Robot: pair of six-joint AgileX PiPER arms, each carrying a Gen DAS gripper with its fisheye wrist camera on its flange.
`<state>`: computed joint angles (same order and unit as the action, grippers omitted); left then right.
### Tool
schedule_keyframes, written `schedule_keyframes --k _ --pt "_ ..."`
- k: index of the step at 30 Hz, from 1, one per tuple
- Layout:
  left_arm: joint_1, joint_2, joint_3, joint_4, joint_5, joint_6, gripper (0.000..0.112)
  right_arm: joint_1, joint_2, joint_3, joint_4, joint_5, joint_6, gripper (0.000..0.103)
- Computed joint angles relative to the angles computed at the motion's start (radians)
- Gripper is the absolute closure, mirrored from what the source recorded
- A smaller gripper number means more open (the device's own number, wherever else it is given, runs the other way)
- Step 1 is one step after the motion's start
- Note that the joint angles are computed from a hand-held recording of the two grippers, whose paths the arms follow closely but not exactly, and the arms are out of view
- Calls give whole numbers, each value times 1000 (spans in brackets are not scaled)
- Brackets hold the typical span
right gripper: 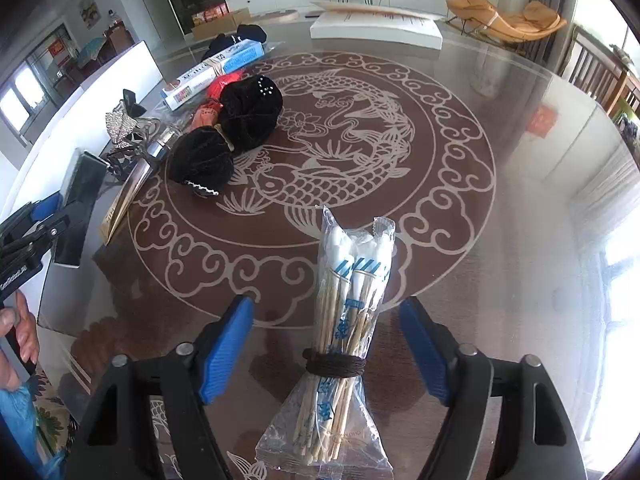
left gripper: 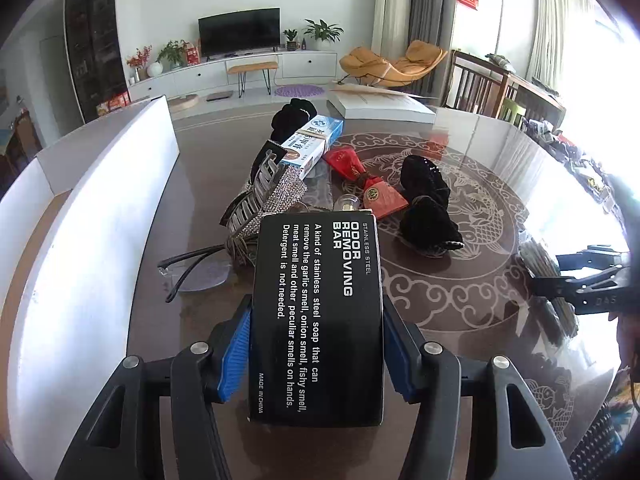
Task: Organize objects
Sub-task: 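Grasp the black ODOR REMOVING BAR box with the left tool while the right tool lifts the bundle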
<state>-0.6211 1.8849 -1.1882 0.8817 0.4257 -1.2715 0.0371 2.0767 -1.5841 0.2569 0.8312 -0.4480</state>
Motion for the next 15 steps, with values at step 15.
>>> schedule_keyframes --k 15 --pt "60 -707 406 4 207 -60 54 125 -172 -98 278 170 -77 74"
